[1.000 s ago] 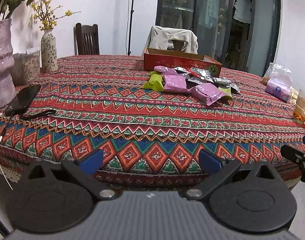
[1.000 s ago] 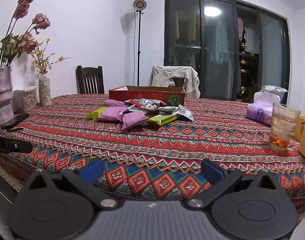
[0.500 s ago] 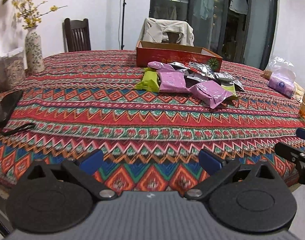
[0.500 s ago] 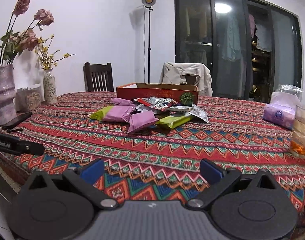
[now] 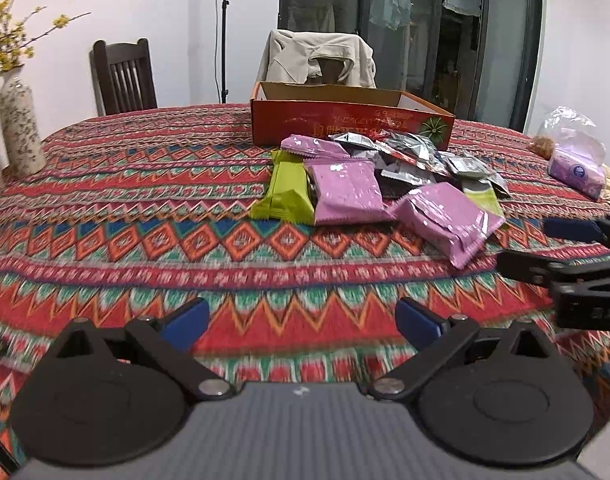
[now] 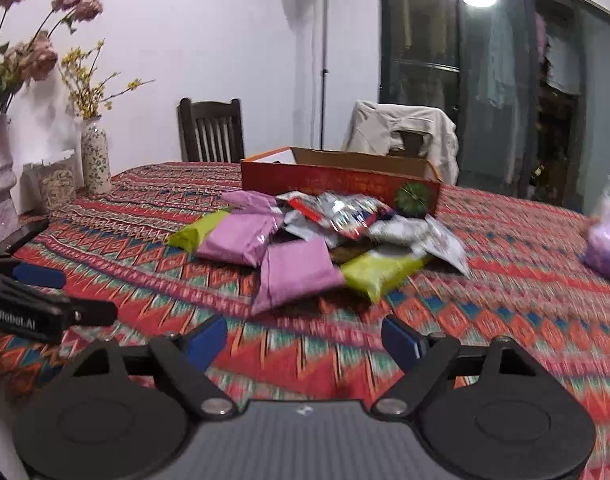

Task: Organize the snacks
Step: 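Grasp a pink snack packet with the left tool while the right tool grasps another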

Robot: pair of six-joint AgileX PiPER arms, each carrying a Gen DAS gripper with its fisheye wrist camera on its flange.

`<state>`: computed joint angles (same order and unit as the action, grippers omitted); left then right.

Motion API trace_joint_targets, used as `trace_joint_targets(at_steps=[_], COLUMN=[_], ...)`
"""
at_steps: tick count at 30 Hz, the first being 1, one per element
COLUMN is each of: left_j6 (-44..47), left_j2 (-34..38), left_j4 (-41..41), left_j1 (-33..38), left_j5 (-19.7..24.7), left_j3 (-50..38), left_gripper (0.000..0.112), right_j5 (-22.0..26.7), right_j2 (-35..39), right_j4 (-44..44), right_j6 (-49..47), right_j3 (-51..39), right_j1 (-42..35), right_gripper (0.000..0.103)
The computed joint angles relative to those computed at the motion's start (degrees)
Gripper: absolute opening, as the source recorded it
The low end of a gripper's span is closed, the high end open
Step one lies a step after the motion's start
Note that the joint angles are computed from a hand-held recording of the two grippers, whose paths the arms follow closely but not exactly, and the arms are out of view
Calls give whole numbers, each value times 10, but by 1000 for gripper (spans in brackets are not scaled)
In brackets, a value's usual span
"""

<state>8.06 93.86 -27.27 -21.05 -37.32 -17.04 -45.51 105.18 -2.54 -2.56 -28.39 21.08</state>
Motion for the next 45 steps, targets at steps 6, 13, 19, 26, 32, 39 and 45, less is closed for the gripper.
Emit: trace_joint_targets(at_steps=[6,13,19,26,32,39,45], left_j6=[3,-32,105,291,293,195,197], left_j2=[40,108,173,227,198,81,-40], left_j4=[72,159,5,-232,-251,-212,-278], left_j1=[46,78,41,16,-8,-53,-98], left_j5=[26,108,167,190,169,127,95], left_j3=[-84,-220,-331,-406,-367,-214,-86], left_gripper=[92,75,77,70,61,61,61], right_j5=[146,239,194,151,131,116,84], right_j2=[67,123,94,70,66,33,-26], right_j4=[-17,-132,-266,-282,-298,-299,-248], right_j6=[-29,59,210,224,225,232,184], right_j3=[-178,-287,-240,-179,-157,-107,-27], right_j1=[9,-7,-63,-124,-152,-151,-134], right_gripper=[75,61,60,60,60,60,60])
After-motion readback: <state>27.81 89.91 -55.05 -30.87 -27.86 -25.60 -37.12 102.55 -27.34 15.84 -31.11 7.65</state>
